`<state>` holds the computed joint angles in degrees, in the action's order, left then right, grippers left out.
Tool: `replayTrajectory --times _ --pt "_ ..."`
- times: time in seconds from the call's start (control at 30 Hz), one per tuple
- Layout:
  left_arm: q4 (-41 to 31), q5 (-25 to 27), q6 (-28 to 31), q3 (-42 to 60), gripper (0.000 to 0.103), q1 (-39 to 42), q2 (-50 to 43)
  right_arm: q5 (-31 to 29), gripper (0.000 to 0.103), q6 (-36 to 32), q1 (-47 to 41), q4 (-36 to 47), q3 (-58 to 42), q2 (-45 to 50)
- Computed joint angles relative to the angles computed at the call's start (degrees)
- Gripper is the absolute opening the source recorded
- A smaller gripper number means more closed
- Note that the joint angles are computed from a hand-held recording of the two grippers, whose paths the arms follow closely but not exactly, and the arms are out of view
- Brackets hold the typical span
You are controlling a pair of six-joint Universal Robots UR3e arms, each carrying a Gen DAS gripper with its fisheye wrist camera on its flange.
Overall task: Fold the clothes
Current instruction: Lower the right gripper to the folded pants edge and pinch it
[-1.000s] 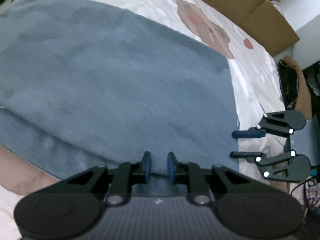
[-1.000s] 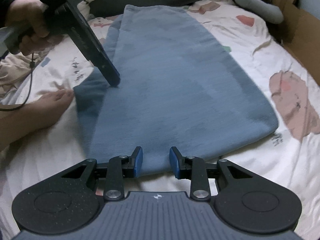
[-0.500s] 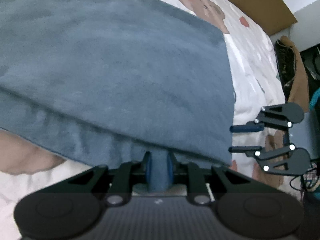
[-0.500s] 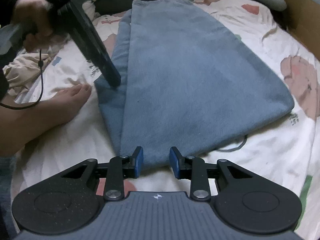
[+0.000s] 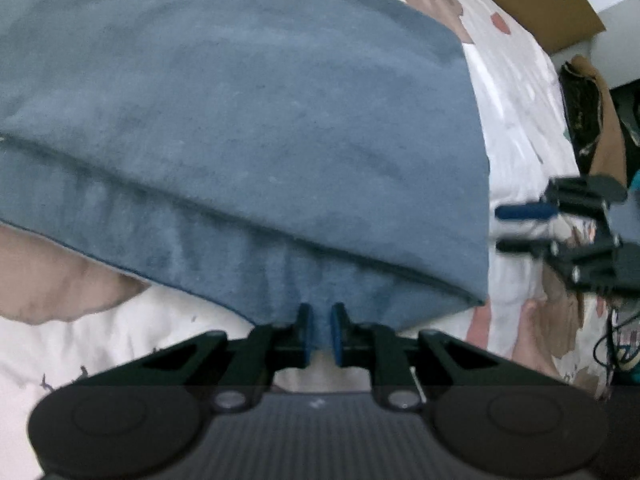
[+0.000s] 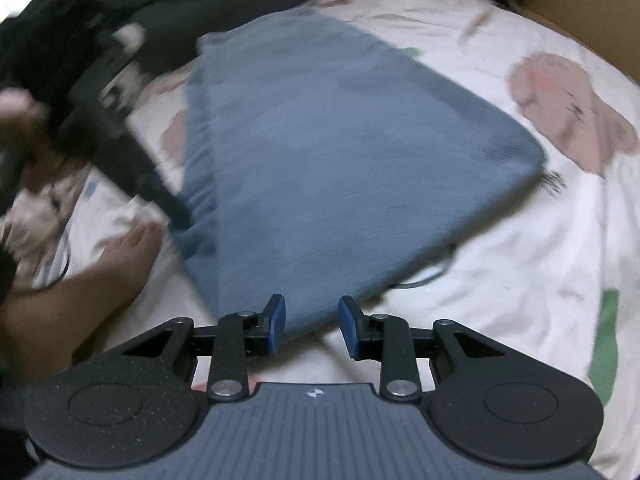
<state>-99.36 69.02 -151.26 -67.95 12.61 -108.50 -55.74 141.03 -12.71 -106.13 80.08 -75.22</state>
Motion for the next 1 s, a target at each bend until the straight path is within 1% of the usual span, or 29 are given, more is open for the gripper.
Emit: replayTrajectory --times 0.07,0.2,0.27,0.33,0.4,0.47,0.57,0.67,0.83,0.9,1.0 --pt "-1.06 -0.08 0.52 0.92 0.012 0.16 -0.50 -0.16 0.036 3.79 -0.54 -0.81 -1.31 1.57" --pt "-2.98 -1.44 -0.56 3.65 0.012 1.19 -1.26 1.86 0.036 9.68 -1.99 -2.64 -2.21 3.90" --pt "-2.77 -1.79 -1.20 4.20 0.017 1.81 -1.04 2.81 0.036 12.87 -2.54 -3.75 -2.60 5.15" --pt "-2.00 -1.95 -1.67 4.43 0.018 2.36 -0.81 3.13 0.037 15.50 -2.90 -4.66 -2.84 6.16" --pt "-1.33 -2.42 -2.24 4.61 0.024 3.25 -0.67 3.41 0.037 18.12 -3.25 -5.53 -3.15 7.20" --pt "-0.07 -2.49 -3.38 5.19 0.038 4.15 -1.23 3.98 0.037 21.59 -3.85 -6.41 -3.15 8.19" --pt "2.47 -2.32 -5.55 4.96 0.046 5.45 -1.49 5.71 0.036 27.98 -4.76 -7.94 -2.26 9.39" --pt "5.10 -2.58 -8.13 3.15 0.050 6.82 -0.88 8.38 0.037 35.43 -5.47 -9.97 -1.14 10.72" --pt "5.50 -4.29 -9.07 1.45 0.050 9.28 -0.43 13.86 0.035 45.49 -7.41 -13.74 1.10 12.29" --pt "5.01 -4.05 -9.01 2.06 0.050 9.37 -0.44 16.22 0.035 47.28 -8.30 -15.07 2.79 11.97" --pt "6.38 -3.61 -9.93 0.79 0.053 9.20 1.00 18.42 0.035 49.47 -9.14 -17.13 4.69 12.09"
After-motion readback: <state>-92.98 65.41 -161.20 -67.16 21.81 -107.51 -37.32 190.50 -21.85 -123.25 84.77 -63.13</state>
